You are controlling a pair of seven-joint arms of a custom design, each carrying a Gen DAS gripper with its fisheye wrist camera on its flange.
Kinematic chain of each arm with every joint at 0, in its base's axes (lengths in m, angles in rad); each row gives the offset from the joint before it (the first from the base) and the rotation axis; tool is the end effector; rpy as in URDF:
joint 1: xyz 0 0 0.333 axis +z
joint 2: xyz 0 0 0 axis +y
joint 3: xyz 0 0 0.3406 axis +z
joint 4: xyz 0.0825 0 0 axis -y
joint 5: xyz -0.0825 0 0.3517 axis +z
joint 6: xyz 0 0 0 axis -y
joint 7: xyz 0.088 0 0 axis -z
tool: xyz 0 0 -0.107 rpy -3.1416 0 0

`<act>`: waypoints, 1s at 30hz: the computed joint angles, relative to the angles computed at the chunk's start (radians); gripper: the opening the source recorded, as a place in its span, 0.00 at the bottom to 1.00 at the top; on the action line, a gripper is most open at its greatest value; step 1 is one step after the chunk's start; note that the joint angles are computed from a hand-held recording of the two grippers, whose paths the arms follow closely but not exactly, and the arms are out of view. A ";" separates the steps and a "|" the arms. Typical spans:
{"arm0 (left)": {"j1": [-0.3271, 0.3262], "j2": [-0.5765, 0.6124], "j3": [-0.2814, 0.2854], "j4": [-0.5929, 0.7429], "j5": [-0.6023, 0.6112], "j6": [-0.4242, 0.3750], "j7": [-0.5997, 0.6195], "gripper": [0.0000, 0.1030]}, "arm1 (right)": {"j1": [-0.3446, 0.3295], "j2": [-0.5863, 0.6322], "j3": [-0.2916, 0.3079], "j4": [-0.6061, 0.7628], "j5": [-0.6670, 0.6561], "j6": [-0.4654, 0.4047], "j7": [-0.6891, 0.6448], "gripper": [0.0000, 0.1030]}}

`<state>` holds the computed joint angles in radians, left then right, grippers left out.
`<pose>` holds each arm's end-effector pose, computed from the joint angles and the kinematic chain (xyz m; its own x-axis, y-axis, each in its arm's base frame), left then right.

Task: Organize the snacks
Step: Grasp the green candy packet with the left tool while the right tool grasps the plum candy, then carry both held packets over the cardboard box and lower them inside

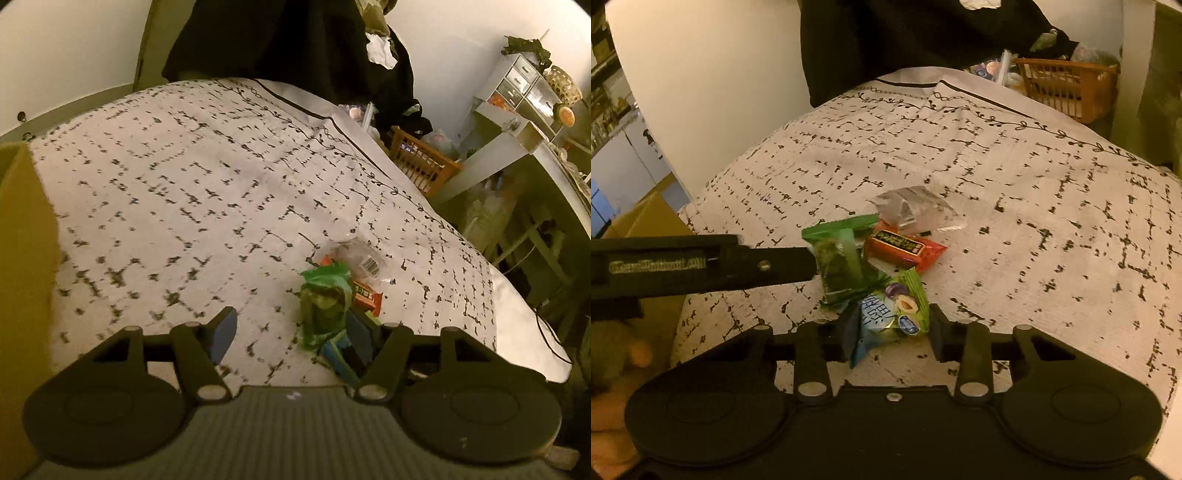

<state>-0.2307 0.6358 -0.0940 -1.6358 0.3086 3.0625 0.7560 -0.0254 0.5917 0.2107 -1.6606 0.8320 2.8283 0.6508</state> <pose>0.6858 -0.2394 0.3816 0.0804 -0.9212 0.3808 -0.7315 -0.3140 -0.6052 0.7031 0.0650 0.3602 0.3699 -0.9036 -0.2162 -0.7399 -0.1457 -0.6567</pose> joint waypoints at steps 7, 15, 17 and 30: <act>0.012 0.087 -0.047 0.111 -0.020 -0.031 0.056 0.62 | -0.012 -0.016 -0.002 -0.026 0.014 0.025 -0.016 0.36; -0.040 0.124 0.003 0.169 -0.018 -0.052 0.037 0.62 | -0.008 -0.034 -0.034 -0.053 -0.004 0.066 0.055 0.36; -0.073 0.129 0.041 0.191 -0.006 -0.086 0.007 0.56 | -0.006 -0.033 -0.037 -0.056 -0.013 0.081 0.076 0.36; -0.088 0.036 0.064 0.121 0.084 -0.143 -0.084 0.25 | -0.024 -0.076 0.011 -0.094 -0.037 0.126 0.149 0.35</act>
